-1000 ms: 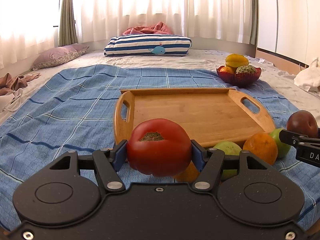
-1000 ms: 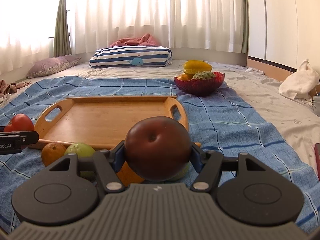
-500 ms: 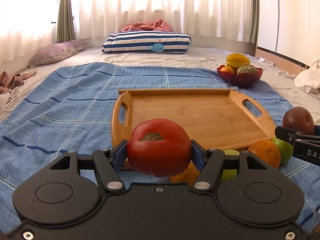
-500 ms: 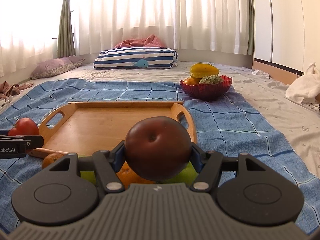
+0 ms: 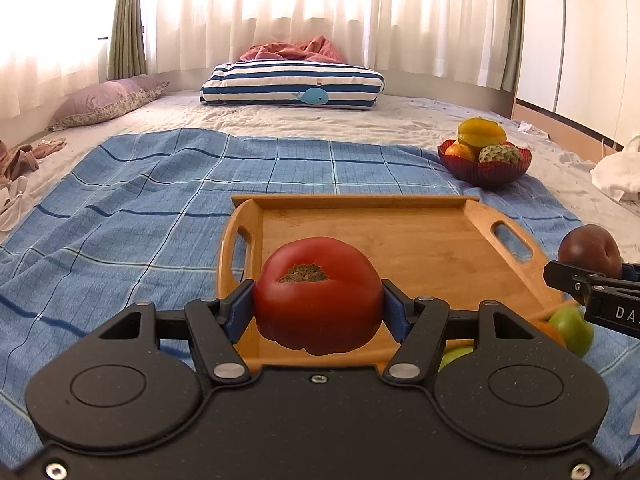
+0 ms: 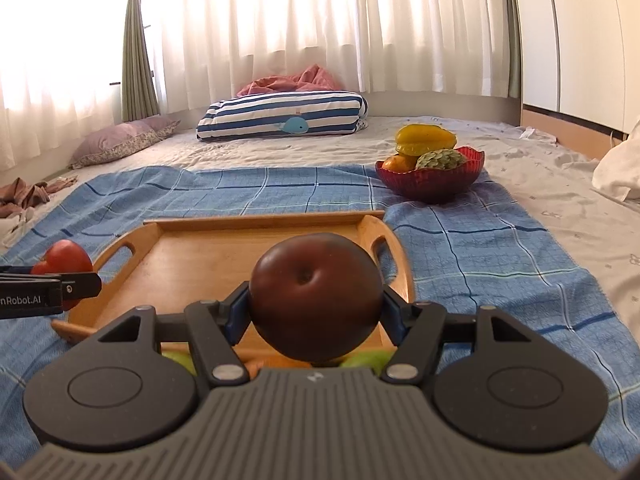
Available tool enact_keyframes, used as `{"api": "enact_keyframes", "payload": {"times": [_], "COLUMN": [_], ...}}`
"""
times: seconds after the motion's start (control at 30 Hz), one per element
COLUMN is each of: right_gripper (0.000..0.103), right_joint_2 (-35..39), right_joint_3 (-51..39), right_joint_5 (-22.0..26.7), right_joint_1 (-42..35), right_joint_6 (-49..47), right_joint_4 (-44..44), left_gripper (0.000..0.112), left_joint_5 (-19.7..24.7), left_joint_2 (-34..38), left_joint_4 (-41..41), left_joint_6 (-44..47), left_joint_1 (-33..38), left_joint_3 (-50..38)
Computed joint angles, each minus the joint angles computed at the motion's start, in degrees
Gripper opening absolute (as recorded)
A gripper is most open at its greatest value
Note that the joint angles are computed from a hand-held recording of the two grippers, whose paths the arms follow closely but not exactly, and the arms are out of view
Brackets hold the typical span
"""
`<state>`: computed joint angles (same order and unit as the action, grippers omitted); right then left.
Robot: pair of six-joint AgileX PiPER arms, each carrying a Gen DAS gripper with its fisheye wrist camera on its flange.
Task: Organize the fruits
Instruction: 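Carry the tomato and dark apple over the wooden tray with both tools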
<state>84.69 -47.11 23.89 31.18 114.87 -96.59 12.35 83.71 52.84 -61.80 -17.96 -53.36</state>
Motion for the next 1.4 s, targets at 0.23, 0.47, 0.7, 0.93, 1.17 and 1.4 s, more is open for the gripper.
{"api": "enact_keyframes", "payload": {"times": [0.23,0.47,0.7,0.93,1.17,1.4], "right_gripper": [0.069,0.069,0.069,0.069,0.069,0.069], "right_joint_2": [3.51,9.33,17.37,24.19,30.37,35.65], "right_joint_3": [-7.01,-15.45,-25.62,-34.71,-43.35,-51.13], "right_joint_5": [-5.0,-10.72,-12.21,-10.19,-5.57,-0.47], "right_joint_1": [-4.58,-9.84,-13.63,-15.28,-15.06,-15.38], "right_joint_6": [-8.14,-23.71,-49.18,-74.93,-87.52,-93.17], "right_joint_4": [6.39,20.87,45.31,68.5,80.55,86.12], "left_gripper": [0.063,0.063,0.063,0.063,0.063,0.063], "left_joint_5": [1.44,4.2,8.2,11.09,14.66,17.94], "left_joint_2": [5.2,12.17,20.92,28.8,35.45,40.12], "left_joint_4": [-19.69,-36.67,-41.9,-44.08,-49.59,-47.04], "left_joint_6": [20.01,36.52,41.38,44.37,48.62,47.29], "left_joint_1": [2.04,4.15,5.43,6.53,7.45,7.17], "left_joint_3": [-8.72,-19.61,-31.18,-40.86,-49.01,-54.84]}}
